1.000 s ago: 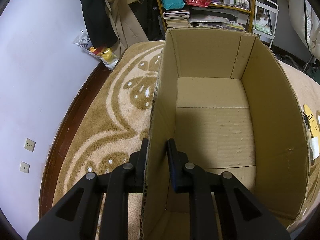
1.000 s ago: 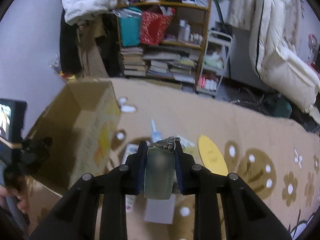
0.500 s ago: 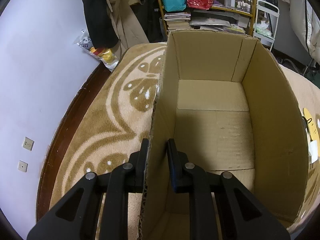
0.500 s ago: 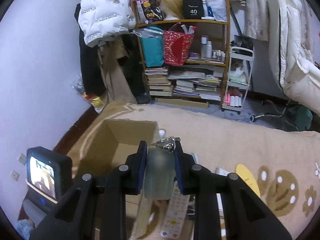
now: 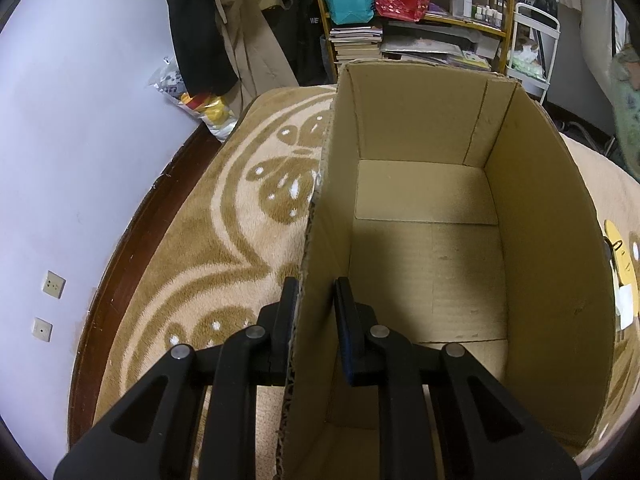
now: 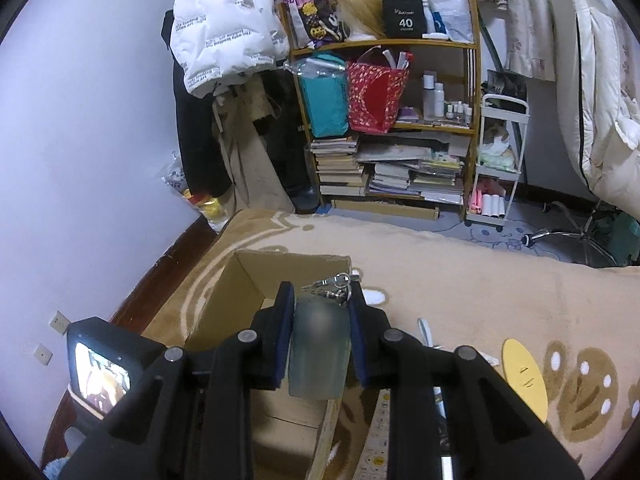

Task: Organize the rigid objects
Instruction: 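Carry the green case into the box and open the right tool, then return the right tool to the items and grasp the keys with tan tag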

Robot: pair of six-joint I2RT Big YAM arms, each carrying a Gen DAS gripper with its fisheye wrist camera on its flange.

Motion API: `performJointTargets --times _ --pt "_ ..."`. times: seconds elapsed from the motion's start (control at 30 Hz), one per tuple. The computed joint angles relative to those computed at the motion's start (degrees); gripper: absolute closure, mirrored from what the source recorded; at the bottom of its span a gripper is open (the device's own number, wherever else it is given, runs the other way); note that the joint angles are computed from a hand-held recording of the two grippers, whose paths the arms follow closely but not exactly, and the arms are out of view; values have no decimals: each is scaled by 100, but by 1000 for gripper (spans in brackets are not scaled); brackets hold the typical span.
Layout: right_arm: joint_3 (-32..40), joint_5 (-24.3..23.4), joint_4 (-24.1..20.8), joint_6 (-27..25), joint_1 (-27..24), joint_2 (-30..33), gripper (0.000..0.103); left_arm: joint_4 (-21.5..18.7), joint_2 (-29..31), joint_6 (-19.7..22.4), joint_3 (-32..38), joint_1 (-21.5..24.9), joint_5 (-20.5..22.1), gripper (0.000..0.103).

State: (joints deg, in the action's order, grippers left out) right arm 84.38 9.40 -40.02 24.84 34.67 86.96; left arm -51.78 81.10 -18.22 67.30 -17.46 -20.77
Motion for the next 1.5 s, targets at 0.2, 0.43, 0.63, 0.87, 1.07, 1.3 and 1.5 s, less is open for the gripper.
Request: performJointTargets --times 0.2,0.43,0.63,0.87,1.07,1.3,1.5 --pt "43 -163 -11 169 15 125 76 8 6 -24 0 2 31 86" --pt "109 -400 -69 146 48 306 76 8 8 -19 3 3 26 86" --pt "93 -438 -207 9 148 442 75 6 9 -10 10 -1 20 86" --pt "34 -269 -145 9 147 349 63 48 -22 21 -28 -2 90 86" --pt "-108 -35 -66 -139 65 112 19 111 -10 32 -74 -54 -113 86" --pt "-362 99 -94 -81 -198 -96 0 104 -27 8 -76 -10 -24 85" --pt "-573 37 -177 -42 -465 -161 0 90 -49 18 -80 0 -49 85"
